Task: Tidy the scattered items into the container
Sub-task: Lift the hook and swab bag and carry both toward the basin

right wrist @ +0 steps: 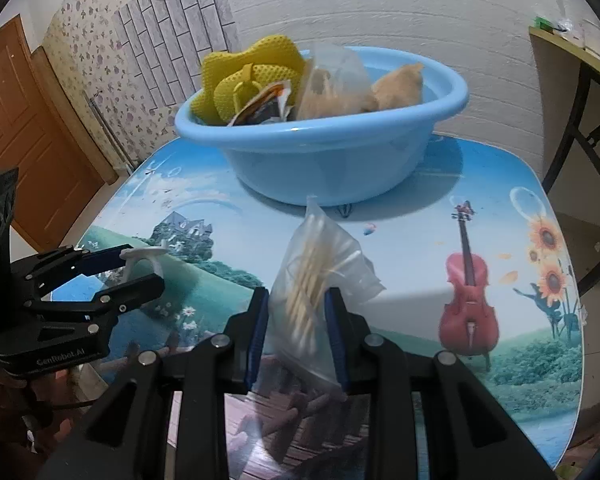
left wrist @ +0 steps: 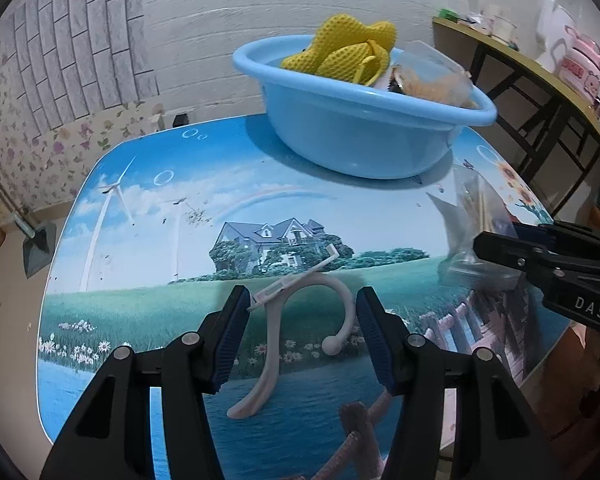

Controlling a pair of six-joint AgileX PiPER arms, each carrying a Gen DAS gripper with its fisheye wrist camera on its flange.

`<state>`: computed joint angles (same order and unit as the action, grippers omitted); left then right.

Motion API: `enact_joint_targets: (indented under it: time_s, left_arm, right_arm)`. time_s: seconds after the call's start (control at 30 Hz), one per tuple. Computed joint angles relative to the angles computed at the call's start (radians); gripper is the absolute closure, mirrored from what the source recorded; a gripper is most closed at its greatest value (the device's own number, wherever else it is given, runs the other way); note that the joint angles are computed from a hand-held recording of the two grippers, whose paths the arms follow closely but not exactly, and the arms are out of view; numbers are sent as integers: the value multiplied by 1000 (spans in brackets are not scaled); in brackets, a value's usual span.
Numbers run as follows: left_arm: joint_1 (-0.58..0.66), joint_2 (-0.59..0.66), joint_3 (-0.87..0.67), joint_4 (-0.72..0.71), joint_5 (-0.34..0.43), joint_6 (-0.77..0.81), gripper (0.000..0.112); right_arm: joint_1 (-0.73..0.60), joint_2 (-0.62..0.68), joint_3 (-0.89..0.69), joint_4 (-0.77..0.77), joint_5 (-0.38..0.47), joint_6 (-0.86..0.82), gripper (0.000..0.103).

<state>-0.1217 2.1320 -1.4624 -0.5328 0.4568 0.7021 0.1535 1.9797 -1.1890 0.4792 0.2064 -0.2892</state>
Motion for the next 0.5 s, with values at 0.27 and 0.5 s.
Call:
enact_joint_targets:
  time_s: [0.27,0.5]
  left_arm:
    - [-6,16,-6,50,-10,-64,57]
    - [-6,30,-12,42,-14,-57,57]
  right_arm:
    - [6,9,-3,-16,-3,5,75]
    - [16,23,-16,-77,-8,71,70]
